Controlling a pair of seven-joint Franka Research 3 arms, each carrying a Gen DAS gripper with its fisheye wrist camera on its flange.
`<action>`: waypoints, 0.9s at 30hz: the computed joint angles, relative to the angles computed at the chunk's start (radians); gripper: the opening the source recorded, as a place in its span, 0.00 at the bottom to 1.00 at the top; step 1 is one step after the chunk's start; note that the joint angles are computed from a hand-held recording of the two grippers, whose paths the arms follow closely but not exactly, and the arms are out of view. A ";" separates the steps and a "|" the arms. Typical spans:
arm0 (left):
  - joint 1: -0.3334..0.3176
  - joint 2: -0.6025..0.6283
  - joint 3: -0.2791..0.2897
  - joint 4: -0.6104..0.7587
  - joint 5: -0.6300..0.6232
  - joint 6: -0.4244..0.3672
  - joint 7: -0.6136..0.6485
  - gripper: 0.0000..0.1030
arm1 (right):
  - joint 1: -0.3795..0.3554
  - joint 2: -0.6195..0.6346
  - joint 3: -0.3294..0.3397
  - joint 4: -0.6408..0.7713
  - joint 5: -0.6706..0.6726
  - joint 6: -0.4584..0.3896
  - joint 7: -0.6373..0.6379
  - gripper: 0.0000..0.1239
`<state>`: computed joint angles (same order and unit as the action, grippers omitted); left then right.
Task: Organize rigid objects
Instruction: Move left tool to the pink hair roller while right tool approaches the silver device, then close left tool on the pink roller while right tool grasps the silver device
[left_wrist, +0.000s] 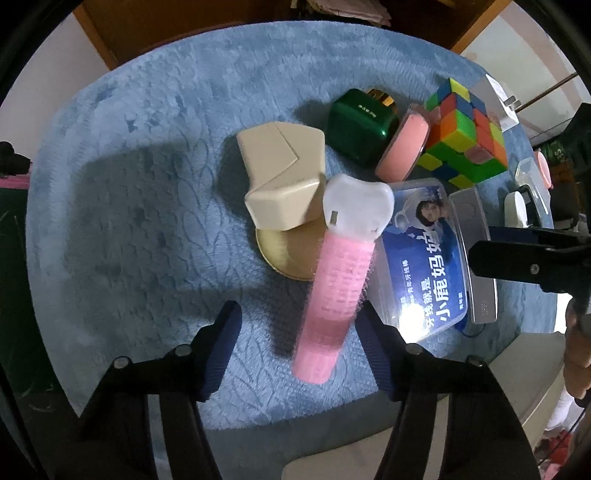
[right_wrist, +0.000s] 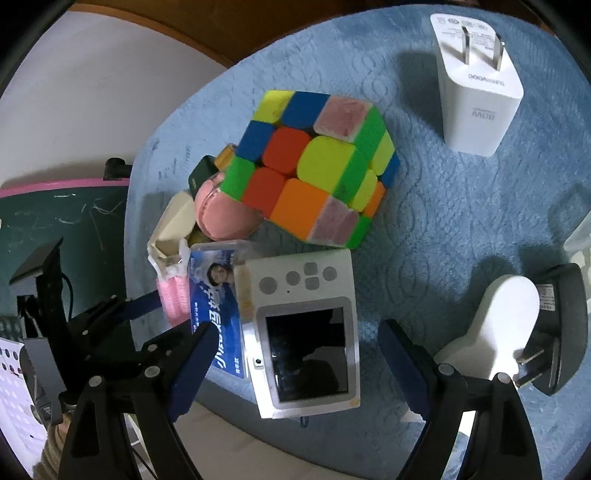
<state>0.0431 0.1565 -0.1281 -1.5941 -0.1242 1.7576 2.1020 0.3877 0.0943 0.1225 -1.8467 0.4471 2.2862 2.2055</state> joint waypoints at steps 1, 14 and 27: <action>-0.002 0.003 -0.001 -0.003 0.003 0.010 -0.001 0.65 | -0.002 0.001 -0.001 0.002 0.007 0.000 -0.004 0.72; -0.025 -0.021 -0.007 -0.068 0.024 0.077 -0.002 0.56 | -0.012 0.035 0.001 0.051 0.063 -0.064 -0.072 0.52; -0.031 -0.043 -0.004 -0.069 0.033 0.073 -0.039 0.37 | 0.016 0.074 0.006 0.112 -0.002 -0.087 -0.014 0.48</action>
<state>0.0117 0.1138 -0.1324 -1.6632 -0.0912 1.8303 2.0632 0.4033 0.1682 0.1288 -1.7343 0.4450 2.1996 2.1912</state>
